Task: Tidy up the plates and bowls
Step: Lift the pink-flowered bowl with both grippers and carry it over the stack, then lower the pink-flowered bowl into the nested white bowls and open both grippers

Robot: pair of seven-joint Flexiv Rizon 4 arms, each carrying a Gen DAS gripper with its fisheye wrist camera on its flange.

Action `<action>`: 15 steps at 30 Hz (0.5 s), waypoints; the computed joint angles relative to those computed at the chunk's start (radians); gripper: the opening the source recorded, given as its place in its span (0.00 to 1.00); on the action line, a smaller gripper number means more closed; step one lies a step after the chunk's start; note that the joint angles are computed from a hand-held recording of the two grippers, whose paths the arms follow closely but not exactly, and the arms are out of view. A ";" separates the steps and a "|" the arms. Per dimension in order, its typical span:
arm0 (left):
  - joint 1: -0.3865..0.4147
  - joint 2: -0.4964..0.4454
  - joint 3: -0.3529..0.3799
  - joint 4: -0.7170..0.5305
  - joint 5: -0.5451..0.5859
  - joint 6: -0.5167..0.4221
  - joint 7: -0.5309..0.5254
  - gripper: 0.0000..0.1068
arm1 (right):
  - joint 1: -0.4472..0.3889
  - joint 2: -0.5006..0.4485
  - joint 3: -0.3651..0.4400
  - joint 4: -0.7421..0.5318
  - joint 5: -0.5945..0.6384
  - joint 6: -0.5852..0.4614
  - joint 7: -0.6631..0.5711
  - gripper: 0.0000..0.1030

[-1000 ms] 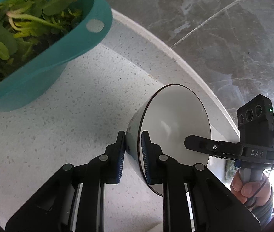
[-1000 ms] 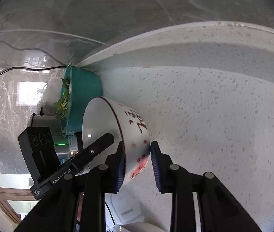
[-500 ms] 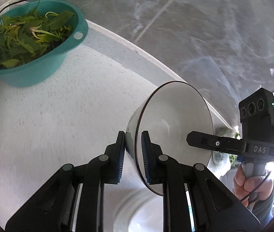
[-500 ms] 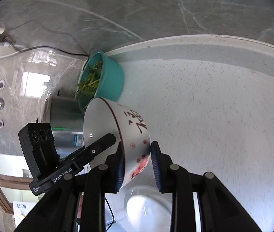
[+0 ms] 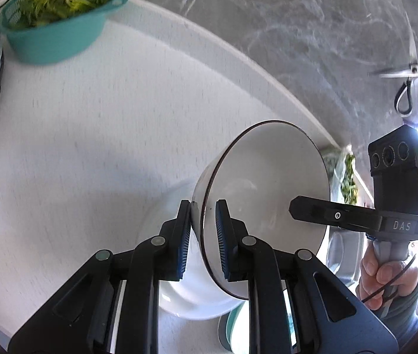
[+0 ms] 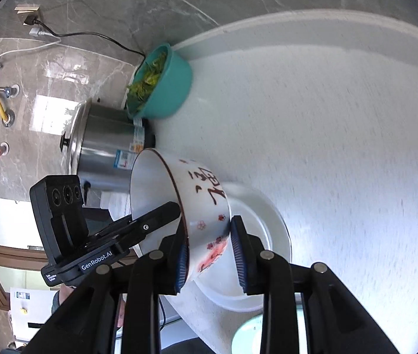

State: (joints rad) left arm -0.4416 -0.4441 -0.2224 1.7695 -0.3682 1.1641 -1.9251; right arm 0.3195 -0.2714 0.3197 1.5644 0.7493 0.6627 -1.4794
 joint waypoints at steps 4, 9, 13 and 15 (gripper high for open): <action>-0.017 0.022 -0.010 0.056 -0.008 0.015 -0.018 0.14 | 0.015 0.023 0.006 0.043 -0.007 0.019 0.016 0.29; -0.042 0.023 0.002 0.075 0.019 0.009 -0.054 0.14 | 0.034 0.024 0.006 0.065 -0.025 0.033 0.033 0.29; -0.054 0.002 0.010 0.071 0.041 0.004 -0.081 0.14 | 0.052 0.029 0.004 0.089 -0.068 0.047 0.042 0.29; -0.064 -0.011 0.019 0.053 0.062 -0.003 -0.099 0.14 | 0.060 0.028 0.004 0.099 -0.090 0.057 0.047 0.29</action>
